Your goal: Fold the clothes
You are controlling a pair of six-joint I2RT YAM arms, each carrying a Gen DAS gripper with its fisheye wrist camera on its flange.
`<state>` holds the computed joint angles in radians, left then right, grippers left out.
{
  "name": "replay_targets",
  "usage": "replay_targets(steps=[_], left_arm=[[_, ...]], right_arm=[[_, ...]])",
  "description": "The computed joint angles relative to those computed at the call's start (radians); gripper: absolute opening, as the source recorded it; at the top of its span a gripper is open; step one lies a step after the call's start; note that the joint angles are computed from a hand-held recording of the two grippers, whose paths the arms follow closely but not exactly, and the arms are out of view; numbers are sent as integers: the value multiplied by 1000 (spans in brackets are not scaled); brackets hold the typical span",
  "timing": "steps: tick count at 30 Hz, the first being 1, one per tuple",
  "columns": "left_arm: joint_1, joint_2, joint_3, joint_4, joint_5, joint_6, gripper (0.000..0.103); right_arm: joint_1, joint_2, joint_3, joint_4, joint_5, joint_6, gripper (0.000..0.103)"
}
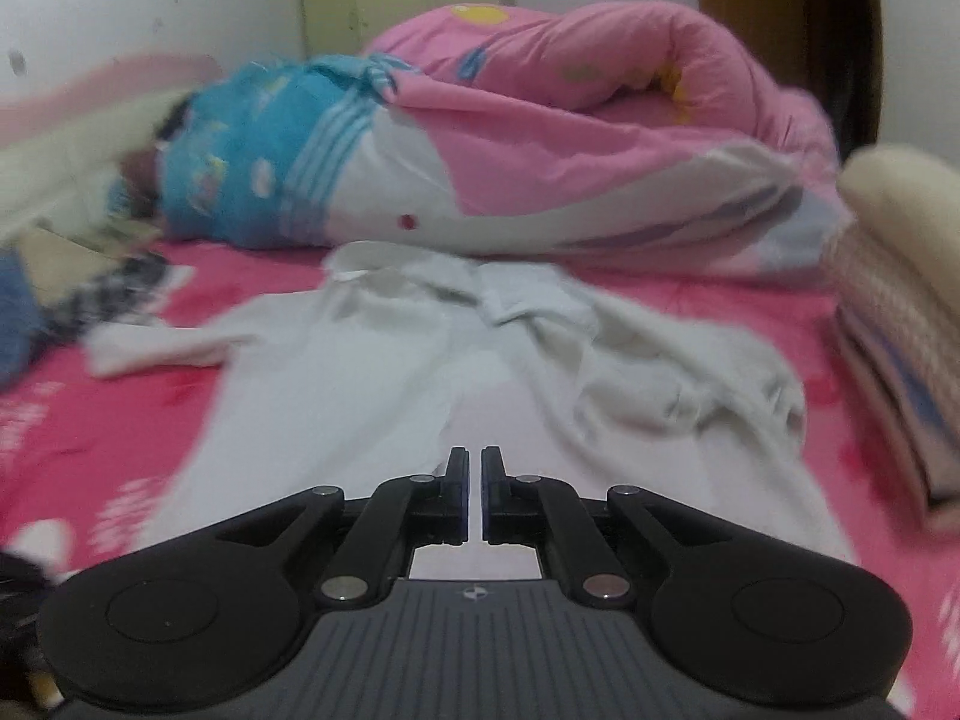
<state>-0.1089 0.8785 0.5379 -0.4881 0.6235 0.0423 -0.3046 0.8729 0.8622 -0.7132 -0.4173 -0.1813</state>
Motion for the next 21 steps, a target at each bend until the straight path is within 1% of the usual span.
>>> replay_targets(steps=[2, 4, 6, 8, 10, 14, 16, 18, 20, 21], left_arm=[[8, -4, 5, -14, 7, -8, 14], [11, -14, 12, -29, 7, -19, 19], [8, -22, 22, -44, -8, -34, 22], [10, -21, 39, -64, -27, -49, 24], [32, -13, 59, -82, -28, -61, 26], [123, 25, 99, -72, 1, -78, 38], [167, 70, 128, -55, 24, -95, 42], [195, 139, 164, -14, 46, -126, 50], [212, 212, 204, 33, 57, -167, 63], [209, 255, 227, 68, 47, -194, 67]], right_arm=[[-95, -36, 12, -132, -126, -68, 4], [-116, -68, -11, -196, -158, -98, 4], [-117, -89, -44, -220, -156, -107, 4], [-109, -84, -65, -215, -145, -87, 5], [-105, -68, -58, -204, -158, -64, 5], [-79, 2, 41, -182, -221, -11, 5], [-20, 43, 84, -135, -232, 38, 5], [63, 82, 104, -75, -202, 89, 5], [151, 145, 91, 9, -139, 131, 5], [189, 180, 90, 46, -113, 146, 5]])
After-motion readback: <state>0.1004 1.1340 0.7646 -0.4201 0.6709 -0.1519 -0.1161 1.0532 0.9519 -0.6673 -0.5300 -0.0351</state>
